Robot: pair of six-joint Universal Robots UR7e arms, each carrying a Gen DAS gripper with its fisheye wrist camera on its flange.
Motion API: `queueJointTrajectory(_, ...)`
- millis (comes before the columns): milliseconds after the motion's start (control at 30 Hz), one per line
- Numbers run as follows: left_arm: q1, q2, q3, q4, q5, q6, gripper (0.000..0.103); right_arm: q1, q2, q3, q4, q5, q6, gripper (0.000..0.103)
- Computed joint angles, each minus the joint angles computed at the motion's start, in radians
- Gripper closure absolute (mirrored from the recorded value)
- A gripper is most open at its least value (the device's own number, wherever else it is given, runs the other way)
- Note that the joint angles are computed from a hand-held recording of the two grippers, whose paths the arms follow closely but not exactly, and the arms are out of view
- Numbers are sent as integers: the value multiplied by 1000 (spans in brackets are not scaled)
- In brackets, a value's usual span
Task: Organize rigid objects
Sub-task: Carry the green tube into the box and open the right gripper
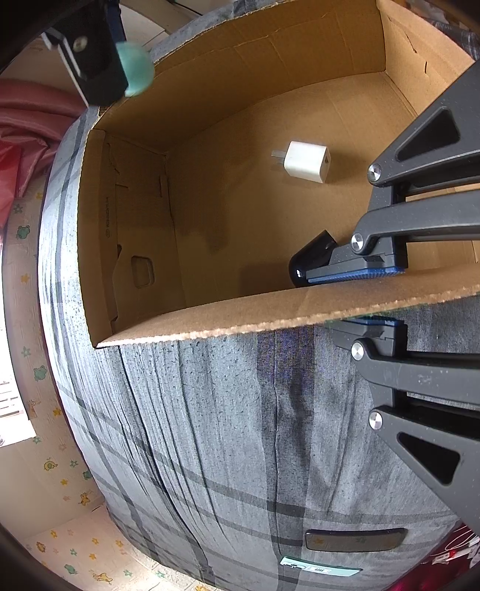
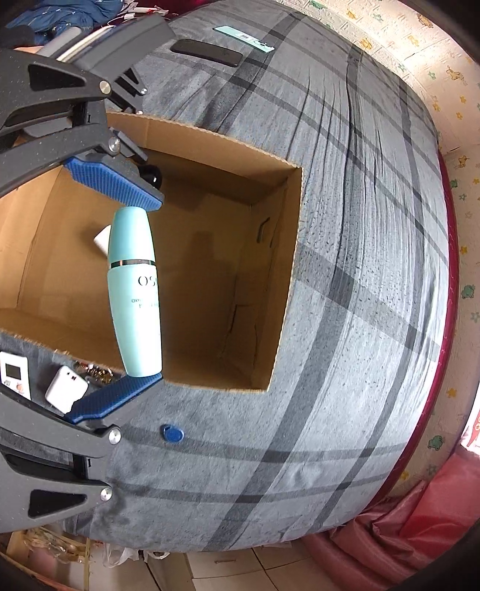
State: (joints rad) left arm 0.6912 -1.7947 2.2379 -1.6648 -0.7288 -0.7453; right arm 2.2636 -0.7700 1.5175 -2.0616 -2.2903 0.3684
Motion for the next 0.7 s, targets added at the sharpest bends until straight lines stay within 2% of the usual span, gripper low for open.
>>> queueJointTrajectory(700,-1,-8,6,-6,1,6,86,-66,175,-81,15,-3,34,12)
